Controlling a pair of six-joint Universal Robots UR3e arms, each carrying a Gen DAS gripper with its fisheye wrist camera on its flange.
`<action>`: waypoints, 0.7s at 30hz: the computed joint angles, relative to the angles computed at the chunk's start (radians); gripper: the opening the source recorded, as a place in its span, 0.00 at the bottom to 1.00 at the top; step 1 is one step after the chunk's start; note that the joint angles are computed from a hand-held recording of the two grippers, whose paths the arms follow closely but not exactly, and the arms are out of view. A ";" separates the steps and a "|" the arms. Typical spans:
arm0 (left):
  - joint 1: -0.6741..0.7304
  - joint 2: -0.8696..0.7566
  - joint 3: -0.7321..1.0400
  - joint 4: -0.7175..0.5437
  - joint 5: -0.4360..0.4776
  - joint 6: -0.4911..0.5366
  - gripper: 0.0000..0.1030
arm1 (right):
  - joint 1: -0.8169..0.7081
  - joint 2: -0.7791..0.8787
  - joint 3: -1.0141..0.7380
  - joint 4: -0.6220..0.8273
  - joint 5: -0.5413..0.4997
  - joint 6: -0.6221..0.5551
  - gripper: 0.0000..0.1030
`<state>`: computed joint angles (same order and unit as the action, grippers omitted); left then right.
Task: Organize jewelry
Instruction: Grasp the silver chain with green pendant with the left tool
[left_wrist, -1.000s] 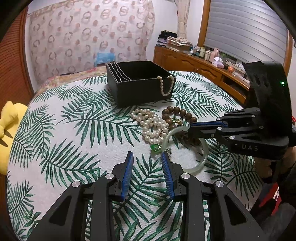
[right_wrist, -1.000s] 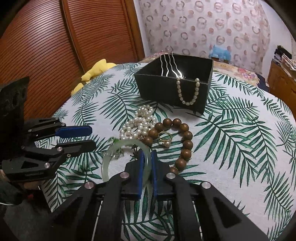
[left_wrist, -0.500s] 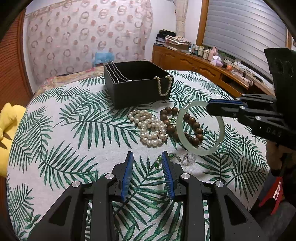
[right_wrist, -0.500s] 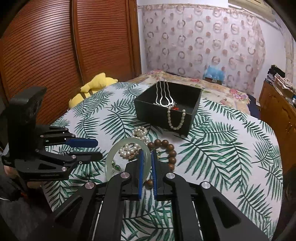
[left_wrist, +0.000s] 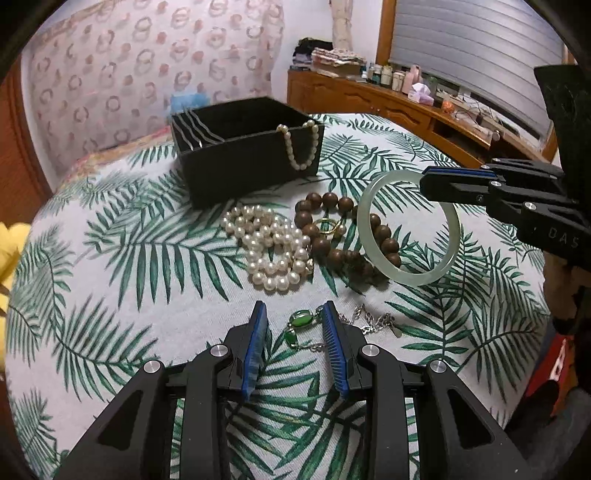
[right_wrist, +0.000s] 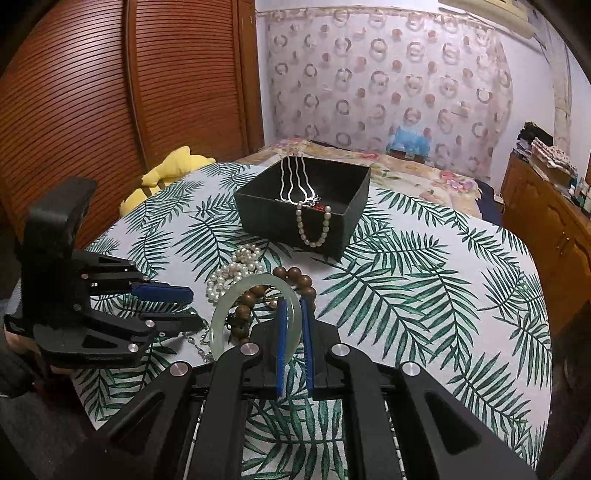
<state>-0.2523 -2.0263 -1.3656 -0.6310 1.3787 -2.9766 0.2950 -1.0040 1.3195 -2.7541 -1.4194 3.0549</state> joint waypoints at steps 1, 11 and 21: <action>0.000 0.002 -0.003 0.001 0.002 0.001 0.29 | -0.002 -0.003 0.005 -0.003 0.002 0.000 0.09; 0.007 0.008 -0.026 0.057 -0.015 -0.001 0.05 | -0.002 0.004 0.012 -0.009 0.014 0.001 0.09; 0.033 0.052 0.017 0.098 -0.010 -0.027 0.05 | -0.006 0.022 -0.070 0.006 0.015 -0.005 0.09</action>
